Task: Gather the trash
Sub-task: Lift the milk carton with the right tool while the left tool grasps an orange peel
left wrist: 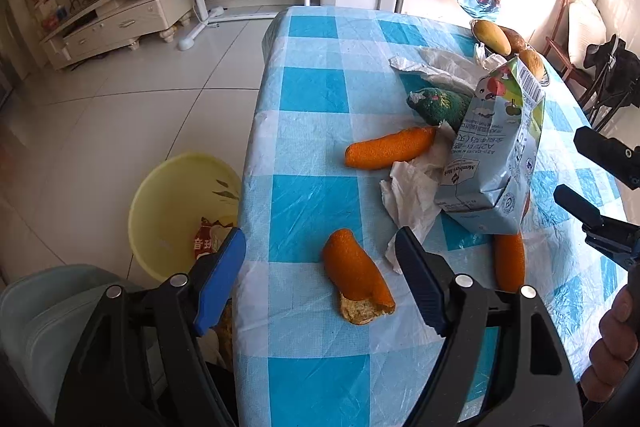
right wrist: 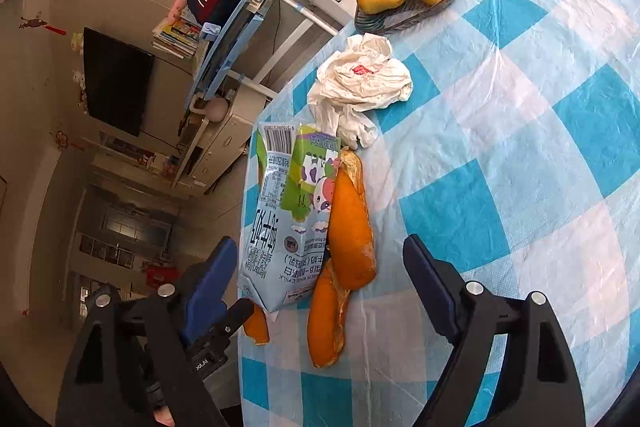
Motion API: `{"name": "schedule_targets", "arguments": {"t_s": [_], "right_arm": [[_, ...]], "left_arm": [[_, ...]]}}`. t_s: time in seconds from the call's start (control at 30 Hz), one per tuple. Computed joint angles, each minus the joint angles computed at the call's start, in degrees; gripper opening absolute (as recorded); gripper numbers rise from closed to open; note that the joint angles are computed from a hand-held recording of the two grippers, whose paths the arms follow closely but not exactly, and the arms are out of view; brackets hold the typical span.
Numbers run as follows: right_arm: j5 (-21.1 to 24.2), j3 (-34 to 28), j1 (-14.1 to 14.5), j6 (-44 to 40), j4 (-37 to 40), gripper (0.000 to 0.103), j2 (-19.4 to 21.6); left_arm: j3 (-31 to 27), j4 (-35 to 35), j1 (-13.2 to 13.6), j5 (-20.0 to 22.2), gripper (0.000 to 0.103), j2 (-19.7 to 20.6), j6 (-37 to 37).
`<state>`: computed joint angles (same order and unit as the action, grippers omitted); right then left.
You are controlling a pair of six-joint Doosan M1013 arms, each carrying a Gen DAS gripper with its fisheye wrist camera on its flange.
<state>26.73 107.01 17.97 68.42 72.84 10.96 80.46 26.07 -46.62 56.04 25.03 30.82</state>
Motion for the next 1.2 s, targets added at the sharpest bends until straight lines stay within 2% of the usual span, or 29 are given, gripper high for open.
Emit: {"name": "schedule_targets", "arguments": {"t_s": [0.07,0.17,0.23,0.27,0.3,0.37,0.43,0.63,0.73,0.83,1.03,1.13,1.2], "right_arm": [[-0.34,-2.18,0.25,1.09,-3.56,0.081,1.25],[1.98,-6.01,0.54,4.79,-10.73,0.081,4.35],[2.52,-7.52,0.92,4.52,-12.27,0.079,5.85],[2.64,-7.90,1.07,2.97,-12.33,0.062,6.23],[2.73,-7.95,1.10,0.82,-11.44,0.059,6.27],[2.52,-7.77,1.32,-3.63,-9.34,0.053,5.84],[2.30,-7.41,1.75,-6.14,-10.22,0.051,4.79],[2.72,-5.88,2.37,-6.04,-18.25,0.049,0.47],[2.69,-4.93,2.88,-1.19,-27.02,0.049,-1.78],[0.38,-4.20,5.44,10.21,-45.85,0.049,-3.72],[-6.43,-0.29,7.71,22.90,-61.41,0.048,-7.19],[-5.16,0.63,7.93,27.11,-65.13,0.048,-7.10],[-3.76,0.71,6.95,22.34,-58.24,0.048,-6.55]], "left_arm": [[-0.07,-0.18,0.05,-0.12,0.074,0.05,0.08],[-0.22,-0.17,0.01,0.01,0.074,0.10,0.46],[-0.27,-0.18,0.01,-0.02,0.074,0.10,0.65],[-0.29,-0.20,0.06,0.03,0.074,0.08,0.62],[-0.28,-0.26,0.11,0.01,0.074,0.06,0.49],[-0.24,-0.45,0.24,-0.09,0.074,-0.01,0.33],[-0.23,-0.59,0.30,-0.14,0.074,-0.05,0.38],[-0.11,-0.24,0.06,-0.23,0.074,-0.14,0.66],[0.05,-0.03,0.01,-0.26,0.074,-0.28,0.36],[0.09,0.16,-0.09,-0.15,0.074,-0.33,0.46],[-0.01,0.59,-0.30,0.14,0.074,-0.25,0.47],[0.06,0.54,-0.17,0.30,0.074,-0.23,0.43],[0.18,0.40,-0.05,0.30,0.074,-0.30,0.20]]}}
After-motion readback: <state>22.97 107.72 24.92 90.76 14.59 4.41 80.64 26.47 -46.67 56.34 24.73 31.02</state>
